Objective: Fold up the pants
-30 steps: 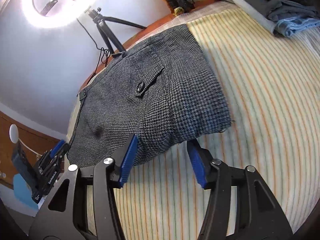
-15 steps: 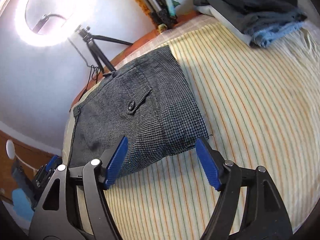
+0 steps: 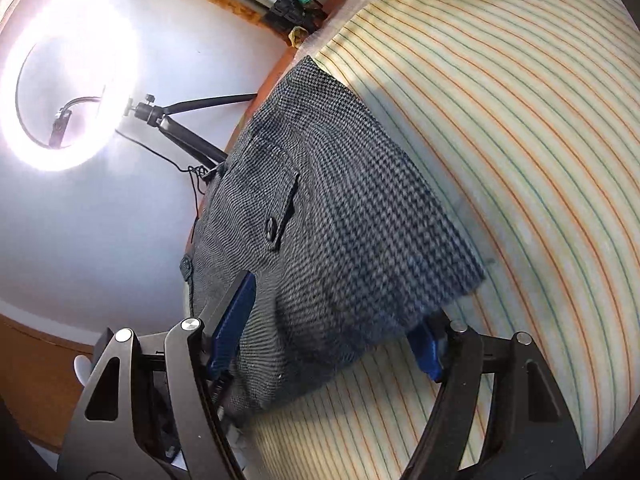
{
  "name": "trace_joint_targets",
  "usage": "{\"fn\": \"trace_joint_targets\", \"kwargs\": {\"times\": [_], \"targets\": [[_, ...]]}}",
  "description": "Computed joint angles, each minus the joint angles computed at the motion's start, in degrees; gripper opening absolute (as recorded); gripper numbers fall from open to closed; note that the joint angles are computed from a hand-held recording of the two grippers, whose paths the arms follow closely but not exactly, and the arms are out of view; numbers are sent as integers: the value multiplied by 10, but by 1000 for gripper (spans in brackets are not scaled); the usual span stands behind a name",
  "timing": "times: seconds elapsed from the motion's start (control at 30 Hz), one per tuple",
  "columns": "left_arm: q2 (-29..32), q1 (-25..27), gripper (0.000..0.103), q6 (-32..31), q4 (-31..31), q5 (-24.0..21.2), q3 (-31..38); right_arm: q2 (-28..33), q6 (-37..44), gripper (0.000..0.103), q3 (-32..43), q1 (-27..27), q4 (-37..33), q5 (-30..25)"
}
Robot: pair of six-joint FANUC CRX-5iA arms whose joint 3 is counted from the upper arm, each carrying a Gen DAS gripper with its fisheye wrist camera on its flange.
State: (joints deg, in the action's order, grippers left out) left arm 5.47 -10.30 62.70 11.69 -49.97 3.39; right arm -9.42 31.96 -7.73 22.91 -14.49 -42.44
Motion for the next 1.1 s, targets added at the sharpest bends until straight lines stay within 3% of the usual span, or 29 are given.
{"fn": "trace_joint_targets", "kwargs": {"times": [0.13, 0.23, 0.33, 0.4, 0.43, 0.47, 0.53, 0.8, 0.9, 1.1], "targets": [[-14, 7, 26, 17, 12, 12, -10, -3, -16, 76, -9, -2, -2, 23], [-37, 6, 26, -10, 32, 30, -34, -8, -14, 76, -16, -15, -37, 41], [-26, -6, 26, -13, 16, 14, -23, -11, -19, 76, -22, -17, -40, 49], [-19, -9, 26, -5, 6, 11, -21, -11, -34, 76, -25, -6, -14, 51], [-19, -9, 26, -6, 8, 18, -26, -8, -47, 70, -24, 3, 12, 44], [-19, -9, 26, -3, 10, 18, -25, -4, -63, 56, -20, 15, 47, 31], [-15, -6, 26, 4, 15, 8, -18, 4, -68, 38, -12, 29, 93, 6], [-75, 35, 33, 1, 48, 26, -76, 16, -49, 25, 22, 81, 230, -36], [-71, 47, 33, 0, 45, 0, -84, 31, -34, 25, 49, 108, 281, -59], [-138, 103, 33, -49, 152, 29, -153, 71, 43, 25, 131, 155, 334, -119]]}}
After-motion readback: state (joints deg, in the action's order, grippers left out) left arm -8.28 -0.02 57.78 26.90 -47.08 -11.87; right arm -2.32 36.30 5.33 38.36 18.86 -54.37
